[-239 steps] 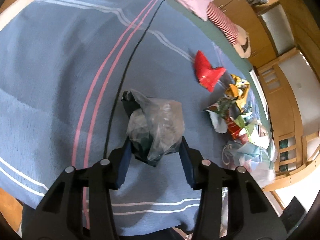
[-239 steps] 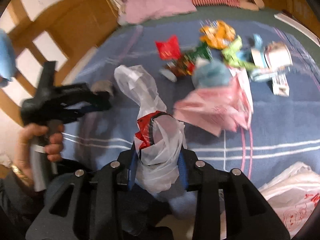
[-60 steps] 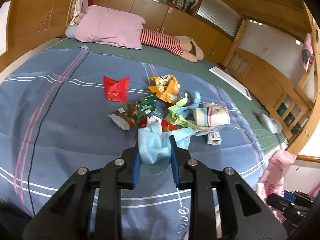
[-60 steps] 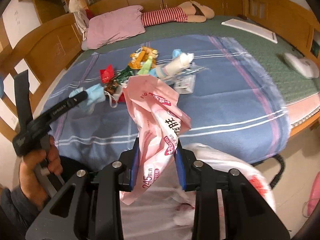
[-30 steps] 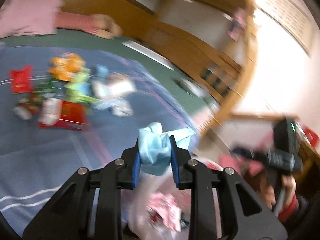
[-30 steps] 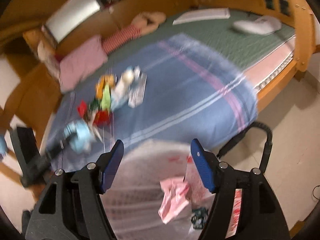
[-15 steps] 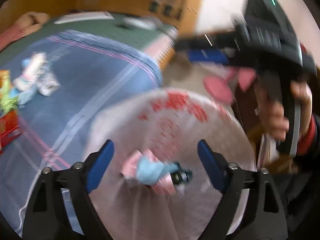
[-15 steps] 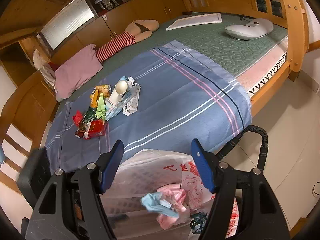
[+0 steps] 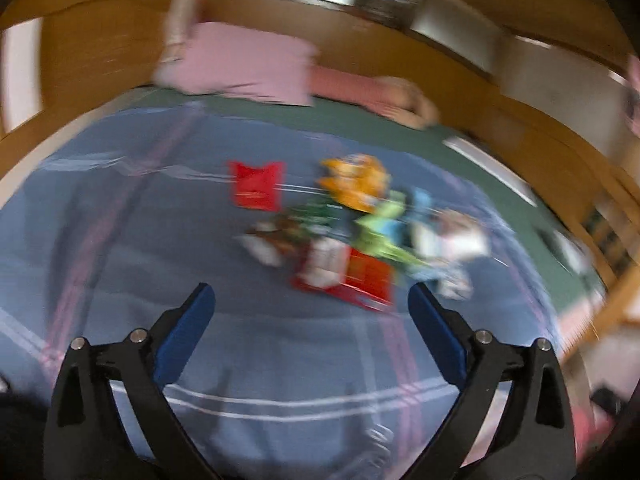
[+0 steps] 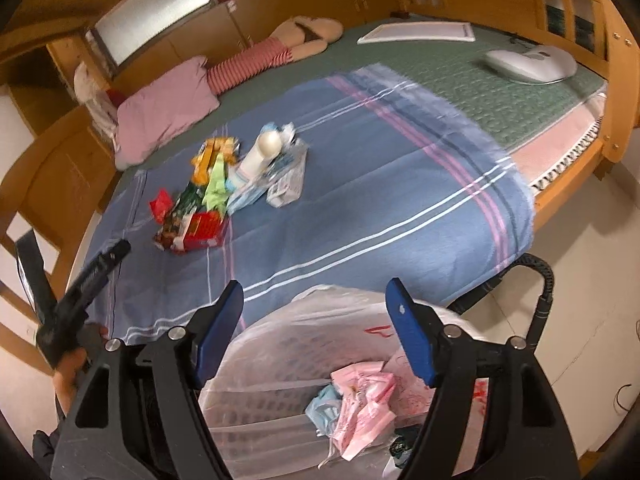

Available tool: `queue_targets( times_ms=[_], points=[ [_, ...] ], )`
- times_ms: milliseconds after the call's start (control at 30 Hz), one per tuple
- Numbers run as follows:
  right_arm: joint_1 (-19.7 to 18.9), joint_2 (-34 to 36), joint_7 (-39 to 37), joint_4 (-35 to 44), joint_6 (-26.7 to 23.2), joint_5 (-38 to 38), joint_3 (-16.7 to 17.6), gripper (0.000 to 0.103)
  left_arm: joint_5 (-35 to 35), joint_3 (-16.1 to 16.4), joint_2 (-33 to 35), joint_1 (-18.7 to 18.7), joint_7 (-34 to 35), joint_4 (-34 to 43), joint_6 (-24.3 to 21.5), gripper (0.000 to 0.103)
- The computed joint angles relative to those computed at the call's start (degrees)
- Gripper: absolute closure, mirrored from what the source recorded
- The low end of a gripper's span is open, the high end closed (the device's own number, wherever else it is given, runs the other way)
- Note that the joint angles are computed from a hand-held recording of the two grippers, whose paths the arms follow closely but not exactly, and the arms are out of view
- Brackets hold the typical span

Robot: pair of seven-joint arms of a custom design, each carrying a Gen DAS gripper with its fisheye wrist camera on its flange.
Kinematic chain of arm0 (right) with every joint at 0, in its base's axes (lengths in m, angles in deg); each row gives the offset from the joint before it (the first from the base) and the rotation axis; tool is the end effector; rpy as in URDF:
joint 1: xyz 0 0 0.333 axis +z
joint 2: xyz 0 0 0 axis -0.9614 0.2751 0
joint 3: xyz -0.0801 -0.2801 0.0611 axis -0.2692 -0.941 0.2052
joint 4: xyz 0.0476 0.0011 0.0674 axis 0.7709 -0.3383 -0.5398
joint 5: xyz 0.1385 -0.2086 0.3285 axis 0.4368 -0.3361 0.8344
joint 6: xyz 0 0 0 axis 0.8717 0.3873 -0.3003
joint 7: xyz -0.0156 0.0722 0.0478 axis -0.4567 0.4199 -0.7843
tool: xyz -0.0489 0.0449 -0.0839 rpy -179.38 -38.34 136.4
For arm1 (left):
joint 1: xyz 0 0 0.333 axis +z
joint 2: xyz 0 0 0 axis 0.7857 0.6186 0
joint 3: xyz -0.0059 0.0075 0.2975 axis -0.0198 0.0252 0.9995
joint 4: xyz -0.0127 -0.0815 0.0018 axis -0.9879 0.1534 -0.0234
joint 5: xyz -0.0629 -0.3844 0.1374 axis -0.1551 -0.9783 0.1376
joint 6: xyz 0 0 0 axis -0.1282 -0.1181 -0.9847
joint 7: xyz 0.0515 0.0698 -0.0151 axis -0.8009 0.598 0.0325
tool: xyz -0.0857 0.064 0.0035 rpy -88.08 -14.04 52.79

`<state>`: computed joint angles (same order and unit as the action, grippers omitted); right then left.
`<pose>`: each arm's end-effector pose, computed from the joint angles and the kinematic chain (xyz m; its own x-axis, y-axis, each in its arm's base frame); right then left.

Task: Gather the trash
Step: 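Move right tool toward the white paper cup while left tool approaches the red cigarette box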

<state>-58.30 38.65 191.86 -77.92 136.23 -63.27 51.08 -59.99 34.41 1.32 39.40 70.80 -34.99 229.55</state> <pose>0.3498 0.2428 0.5274 -0.3792 -0.8704 -0.3142 -0.6473 0.4921 -0.5821 0.5451 -0.2807 0.5072 -0.1250 -0.9670 0.2219 -0.6746 -0.0812 -0.7337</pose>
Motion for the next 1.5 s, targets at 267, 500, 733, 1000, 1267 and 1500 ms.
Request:
queue_targets(
  times_ms=[267, 500, 733, 1000, 1267, 1500],
  points=[
    [1.35, 9.5, -3.32, 6.39, 1.09, -0.02, -0.84, 0.031, -11.25, 0.29, 2.87, -0.4, 5.99, 3.17, -7.8, 0.005],
    [3.01, 22.58, -11.61, 15.68, 1.41, 2.43, -4.81, 0.031, -3.02, 1.14, 1.78, -0.3, -4.27, 2.12, -8.55, 0.005],
    [4.83, 41.62, -18.33, 35.55, 0.56, -5.15, -7.56, 0.031, -17.11, 1.2, 2.19, 1.15, -0.79, 1.78, -11.16, 0.003],
    [5.82, 60.27, -25.39, 53.26, -1.01, 7.74, -11.35, 0.035, -13.03, 1.83, 1.73, 1.51, -7.11, 0.81, -10.51, 0.003],
    [-1.43, 56.02, -54.7, 45.44, 3.55, 38.46, -2.19, 0.043, -7.14, 2.39, -1.96, 4.65, -27.36, -4.62, -5.85, 0.003],
    [4.11, 44.23, -43.44, 34.15, 13.15, 25.59, -10.57, 0.029, -14.36, 2.05, -0.36, 4.17, -19.77, -2.8, -8.61, 0.003]
  ],
)
